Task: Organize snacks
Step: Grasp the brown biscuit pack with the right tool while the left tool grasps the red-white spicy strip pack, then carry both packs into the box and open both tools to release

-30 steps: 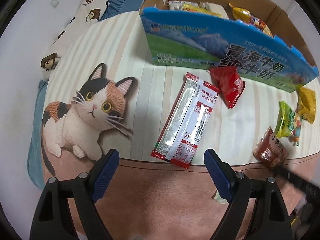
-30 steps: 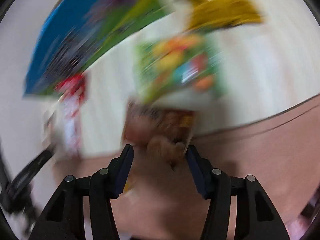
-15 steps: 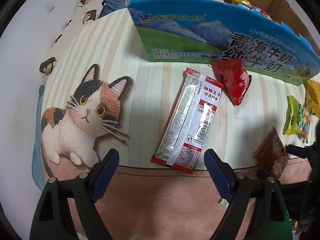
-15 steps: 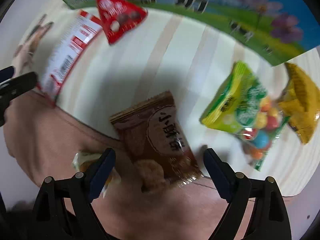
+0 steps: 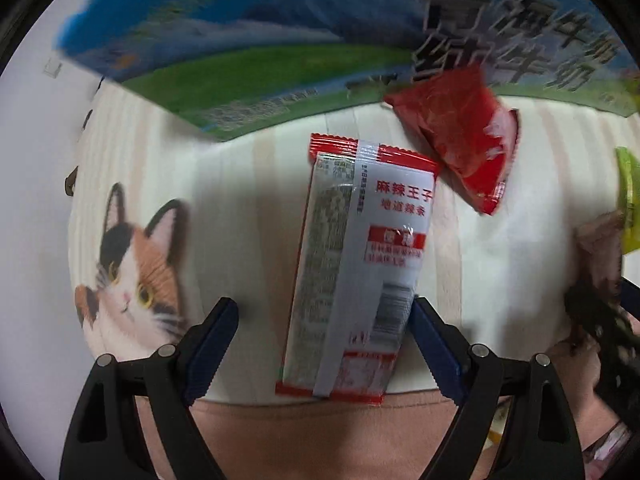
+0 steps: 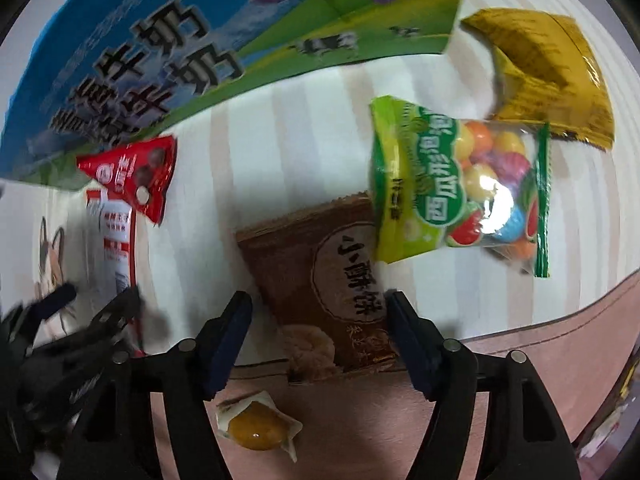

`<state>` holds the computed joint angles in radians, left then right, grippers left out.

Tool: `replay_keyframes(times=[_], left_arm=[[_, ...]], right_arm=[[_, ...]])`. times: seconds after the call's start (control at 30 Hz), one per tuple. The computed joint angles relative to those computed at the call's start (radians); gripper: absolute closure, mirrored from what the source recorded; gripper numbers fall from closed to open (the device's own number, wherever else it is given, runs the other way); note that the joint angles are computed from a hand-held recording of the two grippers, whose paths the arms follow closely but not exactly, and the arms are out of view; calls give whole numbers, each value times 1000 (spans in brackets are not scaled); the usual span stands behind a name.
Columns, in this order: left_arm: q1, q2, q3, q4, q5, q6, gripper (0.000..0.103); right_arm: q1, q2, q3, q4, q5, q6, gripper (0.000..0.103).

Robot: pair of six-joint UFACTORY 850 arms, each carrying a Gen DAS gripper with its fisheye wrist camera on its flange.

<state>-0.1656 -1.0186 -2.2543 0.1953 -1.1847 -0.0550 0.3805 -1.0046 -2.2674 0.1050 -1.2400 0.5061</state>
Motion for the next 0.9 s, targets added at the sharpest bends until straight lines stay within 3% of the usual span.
replay_keyframes(times=[0.07, 0.17, 0.23, 0.4, 0.6, 0.77, 0.9], left_arm=[[6, -15, -29, -27, -1, 2, 19], [18, -9, -35, -85, 0, -10, 49], [22, 7, -12, -92, -2, -32, 51], [48, 80, 110, -145, 1, -103, 52], [72, 146, 235, -213, 13, -96, 51], [67, 149, 250, -198, 26, -89, 50], [31, 141, 236, -154, 46, -117, 52]], right_arm=[[4, -7, -9, -8, -9, -18, 30], [18, -8, -6, -36, -7, -20, 32], [40, -10, -3, -77, -4, 5, 40], [48, 53, 110, -62, 53, 24, 41], [-7, 89, 187, 218, 75, -56, 39], [-30, 43, 109, 205, 23, -75, 37], [37, -19, 6, 87, -9, -11, 39]])
